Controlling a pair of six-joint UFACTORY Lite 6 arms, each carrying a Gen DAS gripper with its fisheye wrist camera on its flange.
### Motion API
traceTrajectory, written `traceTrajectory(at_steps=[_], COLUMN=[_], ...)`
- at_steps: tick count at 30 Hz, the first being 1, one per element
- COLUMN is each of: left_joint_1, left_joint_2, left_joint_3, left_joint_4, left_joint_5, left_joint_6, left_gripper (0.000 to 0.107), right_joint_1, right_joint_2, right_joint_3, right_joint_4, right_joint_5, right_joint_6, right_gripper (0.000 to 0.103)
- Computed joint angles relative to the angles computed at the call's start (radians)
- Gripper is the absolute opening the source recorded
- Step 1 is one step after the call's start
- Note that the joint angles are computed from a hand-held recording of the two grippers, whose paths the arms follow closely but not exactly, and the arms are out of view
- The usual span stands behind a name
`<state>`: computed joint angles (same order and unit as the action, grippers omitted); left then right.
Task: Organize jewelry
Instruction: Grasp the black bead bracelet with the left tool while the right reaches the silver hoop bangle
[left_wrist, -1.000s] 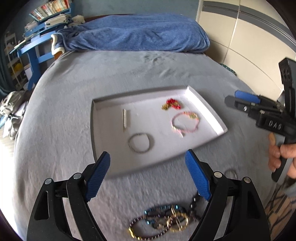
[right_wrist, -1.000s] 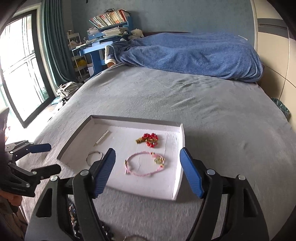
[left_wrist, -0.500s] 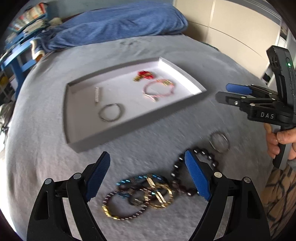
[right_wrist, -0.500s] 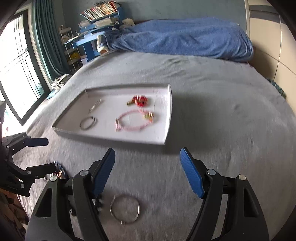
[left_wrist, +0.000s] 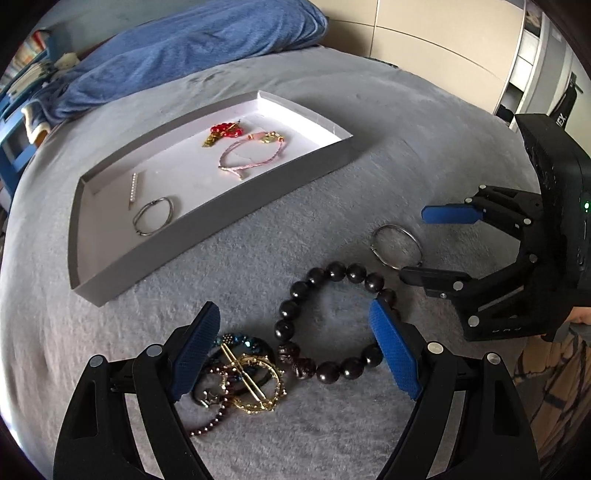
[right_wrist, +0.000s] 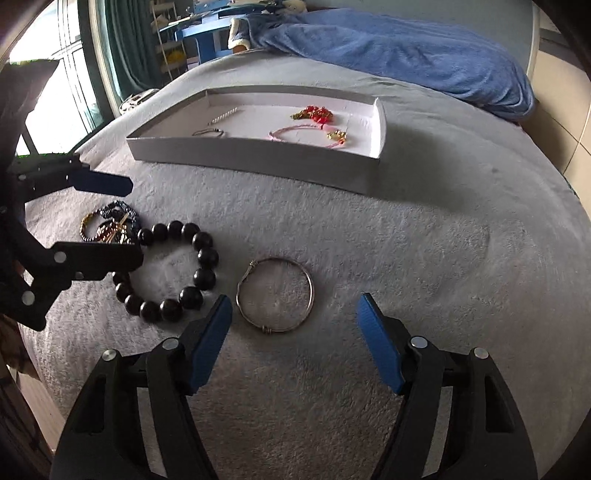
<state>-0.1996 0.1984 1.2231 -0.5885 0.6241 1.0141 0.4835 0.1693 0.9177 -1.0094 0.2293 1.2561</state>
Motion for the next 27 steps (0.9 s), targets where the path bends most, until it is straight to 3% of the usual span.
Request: traceTrajectory(at_steps=[6, 8, 12, 15, 19, 27], left_joint_1=[-0.008, -0.012, -0.036, -0.044, -0.050, -0.011], left_joint_2=[0.054, 0.085, 0.164, 0.174, 0.157, 0.099], left_joint_3=[0.041, 0.065, 0.112, 0.110, 0.100, 0.101], left_joint_4=[0.010, 0.014, 0.053, 0.051, 0.052, -0.064], left_joint_5=[-0.011, -0.003, 0.000, -0.014, -0.012, 0.013], left_joint_6=[-0.019, -0.020, -0.049, -0.038, -0.034, 0.028], left_gripper=[0.082, 0.076, 0.056, 0.049, 0.018, 0.015], right_joint_1=[0.004, -0.004, -0.012, -0.020, -0.024, -0.040], right_joint_2=[0.054, 0.064, 0.064, 0.062, 0.058, 0.010], right_joint_3=[0.037, 0.040, 0.040, 0.038, 0.035, 0.024], right_joint_4=[-0.088, -0.127, -0.170, -0.183, -0.194, -0.270], right_joint_5=[-0.005, -0.014, -0.025, -0.036, -0.040, -0.038], right_joint_6=[0.069, 0.103, 0.143, 0.154, 0.166, 0.258], right_gripper=[0.056, 0.055, 0.048, 0.047, 0.047, 0.047])
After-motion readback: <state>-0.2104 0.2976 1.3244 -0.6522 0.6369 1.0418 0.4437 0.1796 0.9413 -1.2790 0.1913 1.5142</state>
